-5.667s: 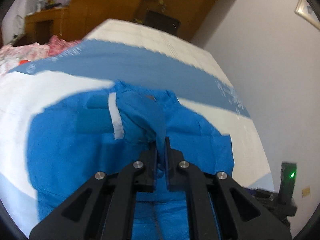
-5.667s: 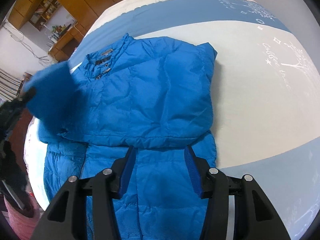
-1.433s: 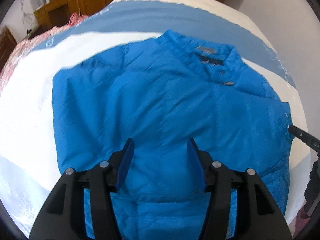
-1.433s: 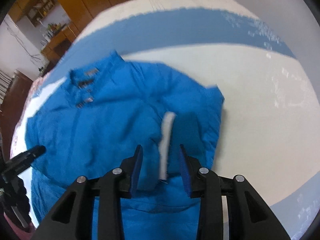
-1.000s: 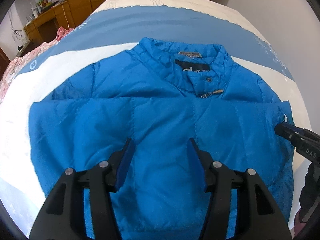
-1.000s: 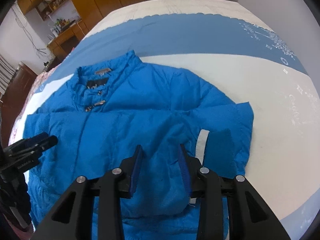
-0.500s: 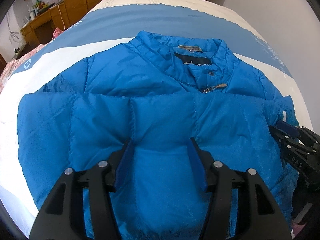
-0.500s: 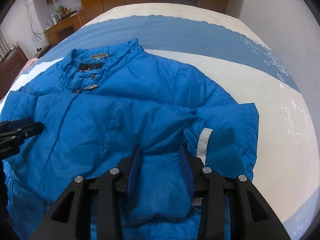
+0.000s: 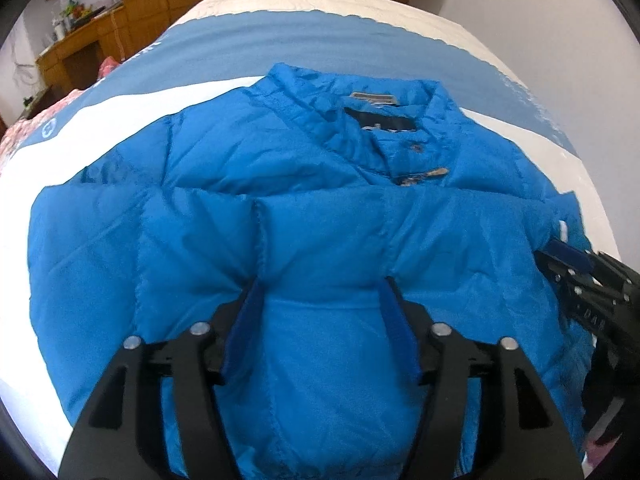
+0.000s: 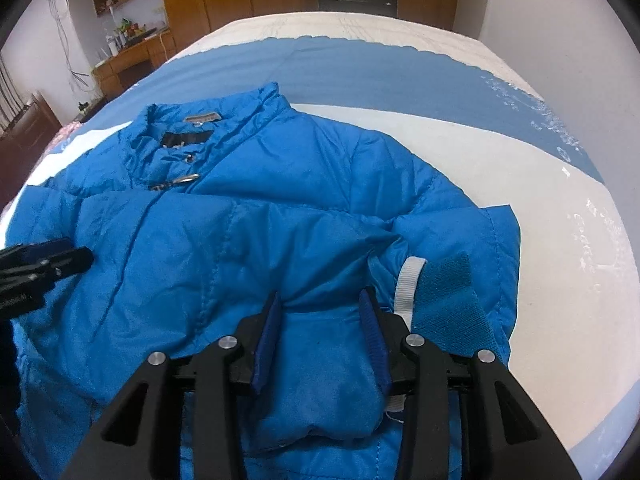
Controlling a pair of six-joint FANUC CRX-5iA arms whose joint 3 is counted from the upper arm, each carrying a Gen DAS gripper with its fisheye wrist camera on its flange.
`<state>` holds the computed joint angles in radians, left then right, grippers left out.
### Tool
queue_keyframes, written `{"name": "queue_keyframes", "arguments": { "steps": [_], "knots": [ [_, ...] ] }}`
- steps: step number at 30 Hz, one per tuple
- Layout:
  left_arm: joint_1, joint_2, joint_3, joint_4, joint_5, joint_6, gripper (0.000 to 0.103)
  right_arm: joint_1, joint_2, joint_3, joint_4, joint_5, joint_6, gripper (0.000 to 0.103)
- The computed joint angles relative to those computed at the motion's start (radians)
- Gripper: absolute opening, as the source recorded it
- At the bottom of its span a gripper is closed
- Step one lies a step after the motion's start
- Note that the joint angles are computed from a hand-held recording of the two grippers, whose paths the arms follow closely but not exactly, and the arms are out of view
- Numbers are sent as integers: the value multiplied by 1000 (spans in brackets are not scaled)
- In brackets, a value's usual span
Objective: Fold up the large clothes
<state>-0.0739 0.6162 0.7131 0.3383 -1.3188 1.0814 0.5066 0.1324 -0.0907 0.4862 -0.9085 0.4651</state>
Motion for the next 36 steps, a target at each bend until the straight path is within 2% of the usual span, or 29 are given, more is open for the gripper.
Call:
{"name": "queue_keyframes", "arguments": {
  "steps": [2, 5, 7, 10, 13, 18, 22, 25, 27, 30, 36],
  "knots": [
    [3, -19, -2, -19, -11, -10, 64, -22, -68, -20, -106, 59, 7, 46],
    [25, -90, -70, -13, 3, -24, 76, -4, -154, -78, -118, 93, -20, 54],
    [47, -158, -138, -8, 13, -55, 77, 29, -210, -115, -112, 76, -33, 54],
    [85, -279, -253, -38, 32, -124, 82, 94, -289, -174, -94, 27, -72, 55],
    [130, -368, -338, -55, 14, -167, 86, 175, -356, -232, -58, -36, -150, 56],
    [220, -491, -459, -82, -49, -215, 90, 336, -436, -302, 5, -186, -296, 68],
    [287, -558, -527, -101, -91, -251, 90, 459, -490, -342, -5, -280, -382, 73],
    [335, -596, -572, -103, -123, -278, 90, 524, -521, -369, -25, -316, -438, 74],
    [361, -616, -600, -109, -136, -291, 90, 566, -544, -391, -45, -331, -475, 79],
    [380, -630, -621, -118, -153, -298, 90, 615, -563, -408, -71, -371, -522, 79],
    [399, -662, -670, -127, -153, -333, 90, 683, -619, -453, -110, -385, -599, 79]
  ]
}}
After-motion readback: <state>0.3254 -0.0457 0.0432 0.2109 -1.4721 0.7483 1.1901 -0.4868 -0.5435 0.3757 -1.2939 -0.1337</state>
